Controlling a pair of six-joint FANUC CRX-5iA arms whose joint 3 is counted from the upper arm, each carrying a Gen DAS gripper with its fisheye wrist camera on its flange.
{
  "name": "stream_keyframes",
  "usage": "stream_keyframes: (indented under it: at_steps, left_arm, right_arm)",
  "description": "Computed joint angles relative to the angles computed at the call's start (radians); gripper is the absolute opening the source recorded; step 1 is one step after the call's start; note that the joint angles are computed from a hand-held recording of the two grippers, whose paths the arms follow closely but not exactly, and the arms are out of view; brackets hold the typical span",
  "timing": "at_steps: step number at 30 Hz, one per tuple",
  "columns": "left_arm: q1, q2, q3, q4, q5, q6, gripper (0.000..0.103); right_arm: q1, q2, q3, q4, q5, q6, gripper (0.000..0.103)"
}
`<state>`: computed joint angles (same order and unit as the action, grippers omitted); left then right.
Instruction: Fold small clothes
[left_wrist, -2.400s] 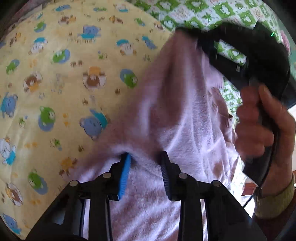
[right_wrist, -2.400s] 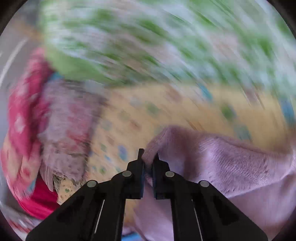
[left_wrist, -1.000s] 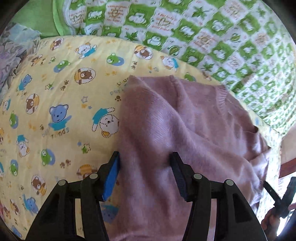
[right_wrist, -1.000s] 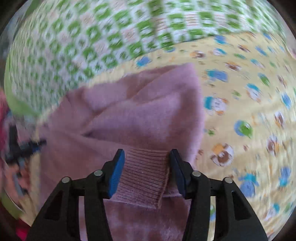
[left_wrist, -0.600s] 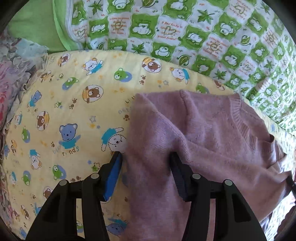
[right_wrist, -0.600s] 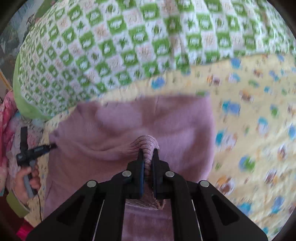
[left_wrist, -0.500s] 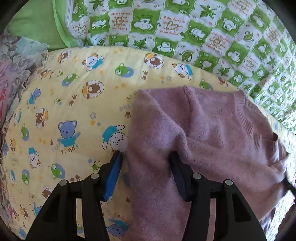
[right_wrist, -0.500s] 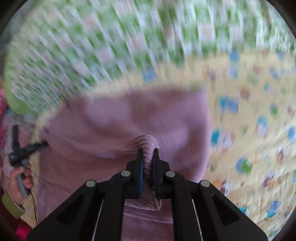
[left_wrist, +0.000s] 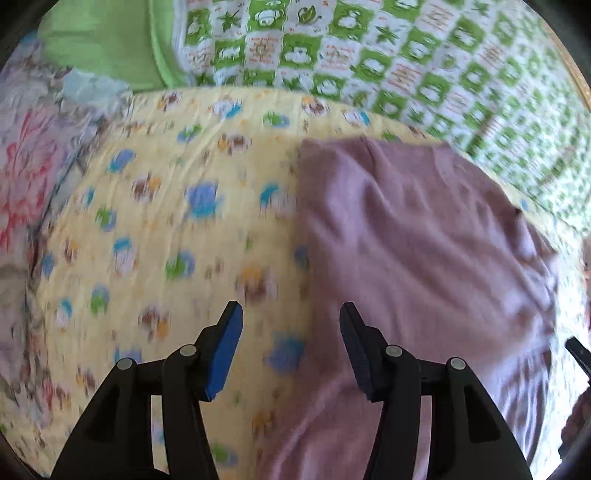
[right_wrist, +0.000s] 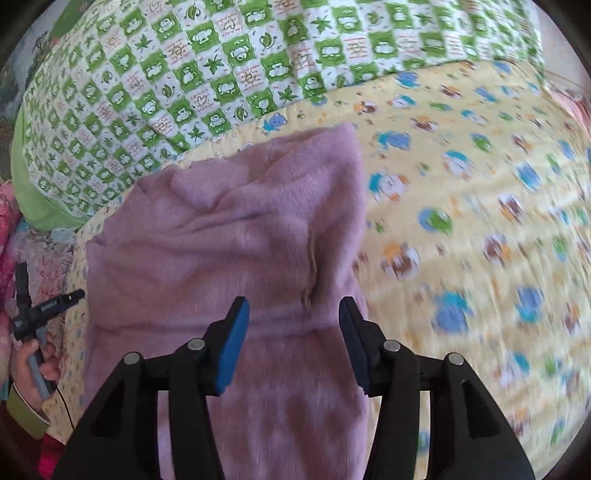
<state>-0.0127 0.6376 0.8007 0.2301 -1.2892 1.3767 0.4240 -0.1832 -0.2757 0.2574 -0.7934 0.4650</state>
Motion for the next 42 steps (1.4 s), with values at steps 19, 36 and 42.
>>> stream_keyframes:
  at_steps: [19,36,42]
  left_arm:
    - [0.205,-0.522,-0.813,0.157,-0.061,-0.326,0.062]
    - [0.304,-0.659,-1.081,0.298,-0.161,-0.421,0.074]
    - [0.275,-0.655,-1.086,0.326,-0.111,-0.408,0.046]
  right_arm:
    - [0.471,-0.374,-0.302,0.168,-0.255,-0.511,0.052]
    - [0.771,-0.556,-0.566,0.335,-0.098,-1.013,0.052]
    - [0.741,-0.54,-0.603,0.406,-0.022,-1.092,0.032]
